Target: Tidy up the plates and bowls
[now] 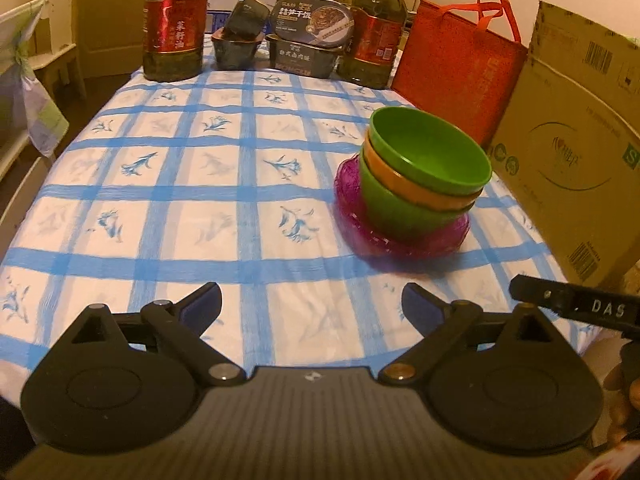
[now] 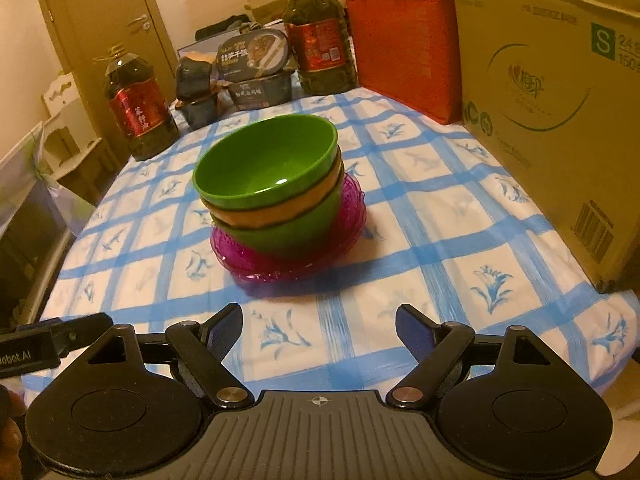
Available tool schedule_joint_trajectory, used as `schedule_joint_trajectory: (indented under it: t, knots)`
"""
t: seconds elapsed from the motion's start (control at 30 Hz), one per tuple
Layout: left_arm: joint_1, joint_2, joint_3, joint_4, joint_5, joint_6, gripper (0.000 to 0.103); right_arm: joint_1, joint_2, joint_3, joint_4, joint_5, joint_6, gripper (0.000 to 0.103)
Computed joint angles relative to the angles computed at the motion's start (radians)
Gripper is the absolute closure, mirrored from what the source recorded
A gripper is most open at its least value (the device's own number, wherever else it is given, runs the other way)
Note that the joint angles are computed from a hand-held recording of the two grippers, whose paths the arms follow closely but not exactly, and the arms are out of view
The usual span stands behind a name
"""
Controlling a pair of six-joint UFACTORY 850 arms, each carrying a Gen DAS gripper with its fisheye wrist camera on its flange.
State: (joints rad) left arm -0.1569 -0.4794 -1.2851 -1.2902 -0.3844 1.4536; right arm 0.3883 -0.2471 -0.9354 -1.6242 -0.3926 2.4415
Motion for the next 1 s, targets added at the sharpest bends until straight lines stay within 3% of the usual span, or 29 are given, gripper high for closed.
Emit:
schedule_joint_trajectory:
  t: [0.3,1.0]
  knots:
    - [0.006,0.035,0.048,0.044,-0.012,-0.050,0.007,0.040,0.014,0.000,0.122,-0.025,-0.169,0.020]
    - [-0.013,0.061,0.086,0.107,0.011,-0.078,0.007,0.076,0.030,0.011,0.227,-0.040,-0.273,0.020]
